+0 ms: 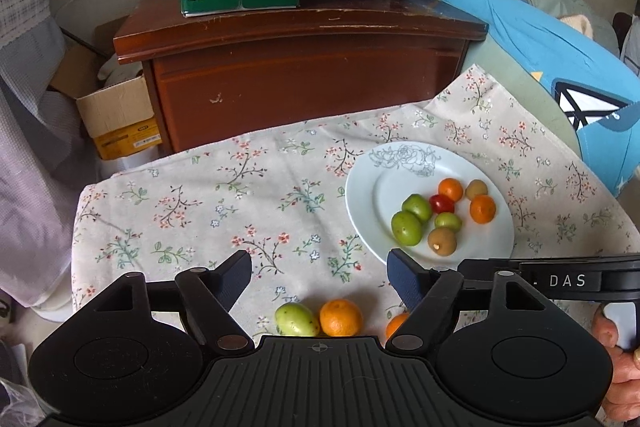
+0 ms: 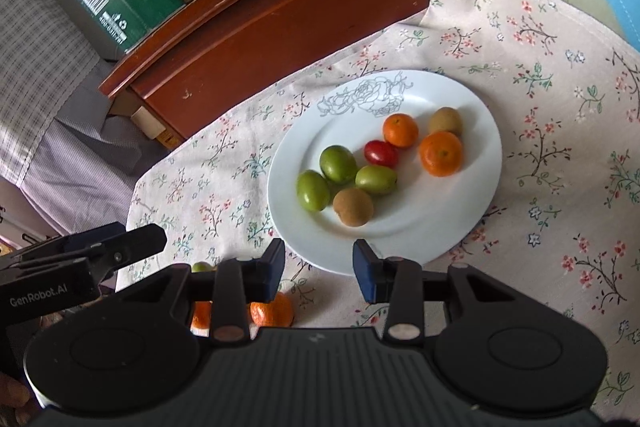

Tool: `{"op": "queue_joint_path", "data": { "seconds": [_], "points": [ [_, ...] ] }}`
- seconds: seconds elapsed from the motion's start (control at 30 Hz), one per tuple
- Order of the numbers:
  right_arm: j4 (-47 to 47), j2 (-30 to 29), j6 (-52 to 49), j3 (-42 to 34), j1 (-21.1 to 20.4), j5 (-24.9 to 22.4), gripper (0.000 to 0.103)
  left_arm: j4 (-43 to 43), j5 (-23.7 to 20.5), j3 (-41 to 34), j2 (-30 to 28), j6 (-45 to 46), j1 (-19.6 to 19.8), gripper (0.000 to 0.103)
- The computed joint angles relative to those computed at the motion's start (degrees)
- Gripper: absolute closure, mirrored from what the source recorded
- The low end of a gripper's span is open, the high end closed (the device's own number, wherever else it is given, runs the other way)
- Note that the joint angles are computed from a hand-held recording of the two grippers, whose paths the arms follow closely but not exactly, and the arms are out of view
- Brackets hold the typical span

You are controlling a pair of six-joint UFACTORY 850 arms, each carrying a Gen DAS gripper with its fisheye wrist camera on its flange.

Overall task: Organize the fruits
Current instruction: 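Move both open grippers back to the tangerines on the cloth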

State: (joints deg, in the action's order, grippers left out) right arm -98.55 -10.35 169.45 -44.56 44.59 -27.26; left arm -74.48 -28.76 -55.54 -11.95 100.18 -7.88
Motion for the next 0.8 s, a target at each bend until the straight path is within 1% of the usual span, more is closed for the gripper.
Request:
{"op": "queue_joint_path", "data": {
  "seconds": [0.07, 0.17, 0.4, 0.5, 0.6, 0.8],
  "points": [
    [-1.23, -0.38, 0.44, -0.25, 0.13, 0.64, 0.064, 0.99, -0.8, 0.17, -0.11, 0.5, 0.54, 0.028],
    [-3.38, -0.84, 0.85, -0.57, 0.28, 1.74, 0.064, 1.78, -0.41, 0.73, -0.15, 1.56, 1.04, 0.028],
    [-2.14, -2.74, -5.4, -2.63, 1.17, 2.86, 0.064, 6.38, 0.56, 1.16, -1.16, 1.33, 2.05, 0.028],
    [-3.78, -3.16, -4.68, -2.83, 1.16, 3.8, 0.064, 8.72, 0.05, 1.19, -1.7, 1.3, 2.61, 0.028],
    [-5.41, -3.6, -4.13, -3.05, 1.08, 4.62, 0.064, 8.6, 1.2, 1.94, -1.81, 4.36, 2.8, 0.028],
    [-8.87, -4.6, -2.15, -3.42, 0.68, 6.13, 0.064, 7.58, 1.73, 2.42, -2.83, 6.85, 3.0, 0.029]
  ]
}}
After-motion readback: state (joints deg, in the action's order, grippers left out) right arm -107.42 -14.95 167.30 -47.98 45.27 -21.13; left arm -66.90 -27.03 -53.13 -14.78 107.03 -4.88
